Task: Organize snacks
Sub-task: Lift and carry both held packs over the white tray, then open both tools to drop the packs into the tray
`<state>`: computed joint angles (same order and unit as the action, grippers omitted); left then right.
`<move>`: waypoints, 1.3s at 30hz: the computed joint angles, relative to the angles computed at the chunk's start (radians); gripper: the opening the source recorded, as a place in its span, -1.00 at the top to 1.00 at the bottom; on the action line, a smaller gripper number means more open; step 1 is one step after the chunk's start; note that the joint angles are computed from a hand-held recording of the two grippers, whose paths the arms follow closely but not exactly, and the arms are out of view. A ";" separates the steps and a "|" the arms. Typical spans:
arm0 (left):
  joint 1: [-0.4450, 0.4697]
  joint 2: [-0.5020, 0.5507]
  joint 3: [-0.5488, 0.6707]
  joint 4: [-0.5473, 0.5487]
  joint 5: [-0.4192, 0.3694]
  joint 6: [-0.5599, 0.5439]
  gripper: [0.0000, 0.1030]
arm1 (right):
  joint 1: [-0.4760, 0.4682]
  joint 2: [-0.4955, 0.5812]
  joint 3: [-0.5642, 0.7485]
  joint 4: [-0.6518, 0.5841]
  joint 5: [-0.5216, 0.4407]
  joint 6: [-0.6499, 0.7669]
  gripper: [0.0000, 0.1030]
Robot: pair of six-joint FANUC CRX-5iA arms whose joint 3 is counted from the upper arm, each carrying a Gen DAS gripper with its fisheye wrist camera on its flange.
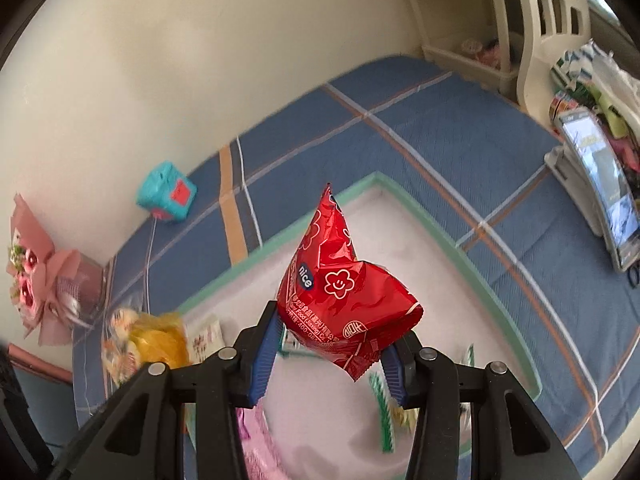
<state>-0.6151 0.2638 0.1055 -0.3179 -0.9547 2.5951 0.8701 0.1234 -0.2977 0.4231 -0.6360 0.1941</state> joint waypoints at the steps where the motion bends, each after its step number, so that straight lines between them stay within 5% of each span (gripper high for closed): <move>1: 0.001 0.012 0.010 0.002 0.002 -0.006 0.22 | -0.002 -0.001 -0.009 0.034 0.000 -0.026 0.05; 8: 0.012 0.073 0.053 0.022 0.010 -0.056 0.22 | -0.031 0.026 -0.006 0.068 -0.013 -0.065 0.05; 22: 0.044 0.111 0.051 0.066 0.033 -0.087 0.22 | -0.074 0.083 0.074 -0.155 -0.050 0.120 0.01; 26: 0.046 0.104 0.044 0.074 0.042 -0.090 -0.03 | -0.071 0.101 0.110 -0.194 -0.084 0.169 -0.01; 29: 0.045 0.095 0.039 0.076 0.040 -0.091 -0.10 | -0.064 0.109 0.132 -0.188 -0.121 0.178 -0.36; 39: 0.052 0.078 0.042 0.091 -0.062 -0.076 -0.37 | -0.038 0.107 0.175 -0.175 -0.259 0.194 -0.93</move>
